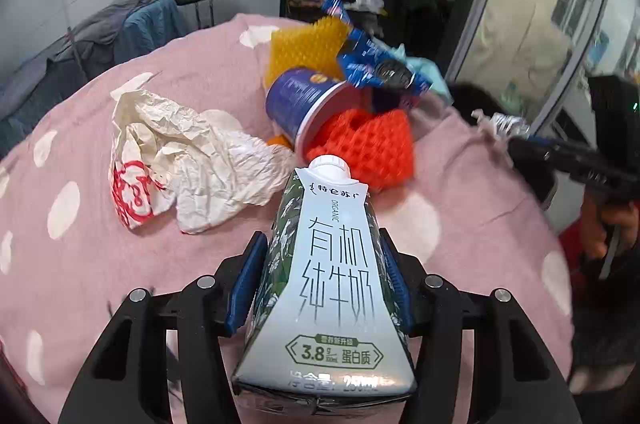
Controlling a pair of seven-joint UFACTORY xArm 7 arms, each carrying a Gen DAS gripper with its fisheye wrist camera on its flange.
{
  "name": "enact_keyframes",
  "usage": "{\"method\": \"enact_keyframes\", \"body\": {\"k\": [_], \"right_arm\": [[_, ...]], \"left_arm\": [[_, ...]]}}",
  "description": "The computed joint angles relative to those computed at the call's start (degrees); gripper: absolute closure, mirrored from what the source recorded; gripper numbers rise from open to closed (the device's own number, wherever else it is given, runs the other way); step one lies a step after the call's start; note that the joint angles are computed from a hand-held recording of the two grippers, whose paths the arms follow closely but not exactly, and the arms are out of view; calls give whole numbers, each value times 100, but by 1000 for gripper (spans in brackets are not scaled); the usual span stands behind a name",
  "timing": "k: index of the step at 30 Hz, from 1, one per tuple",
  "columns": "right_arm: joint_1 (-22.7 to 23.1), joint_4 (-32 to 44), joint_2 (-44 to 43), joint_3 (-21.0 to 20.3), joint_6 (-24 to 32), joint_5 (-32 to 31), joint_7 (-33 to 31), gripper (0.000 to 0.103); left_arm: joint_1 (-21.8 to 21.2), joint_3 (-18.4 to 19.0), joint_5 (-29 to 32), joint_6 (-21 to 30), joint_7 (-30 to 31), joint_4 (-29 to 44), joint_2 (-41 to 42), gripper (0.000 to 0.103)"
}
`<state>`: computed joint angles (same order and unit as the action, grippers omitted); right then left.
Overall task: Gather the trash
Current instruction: 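Carry the white wrapper and milk carton to the bin and release both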
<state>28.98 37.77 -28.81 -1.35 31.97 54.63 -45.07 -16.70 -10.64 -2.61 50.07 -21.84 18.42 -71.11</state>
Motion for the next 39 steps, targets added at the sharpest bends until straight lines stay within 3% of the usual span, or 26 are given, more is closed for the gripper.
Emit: {"method": "enact_keyframes", "body": {"k": [2, 5, 9, 18, 25, 30, 33, 37, 39], "right_arm": [[-4, -57, -91, -44, -4, 37, -61, 75], [-25, -219, -325, -105, -85, 90, -131, 76], [-56, -370, -566, -228, -182, 92, -151, 77], [-420, -579, -829, -492, -655, -401, 291, 77], [-867, -445, -220, -741, -794, -1159, 925, 77], [-1009, -239, 373, -893, -643, -1111, 1003, 76], [-1155, -153, 681, -806, -523, -1062, 964, 69], [-1320, -210, 852, -633, -640, -876, 888, 52], [-1408, -262, 843, -568, -704, -875, 897, 51]], "left_arm": [[11, -271, -85, -138, -368, -37, -156, 48], [108, -579, -55, -769, -809, 170, 259, 48], [-88, -953, 47, -1166, -1520, 238, 286, 48], [207, -1781, 670, -2177, -2609, 939, 1615, 48], [388, -2028, 1239, -2679, -3102, 1574, 2754, 48], [592, -2278, 1750, -2674, -3403, 2072, 3450, 48], [537, -2259, 1925, -2773, -3564, 2240, 3804, 48], [532, -2324, 2234, -2834, -3866, 2495, 4261, 48], [488, -2310, 2381, -2813, -3993, 2599, 4428, 48]]}}
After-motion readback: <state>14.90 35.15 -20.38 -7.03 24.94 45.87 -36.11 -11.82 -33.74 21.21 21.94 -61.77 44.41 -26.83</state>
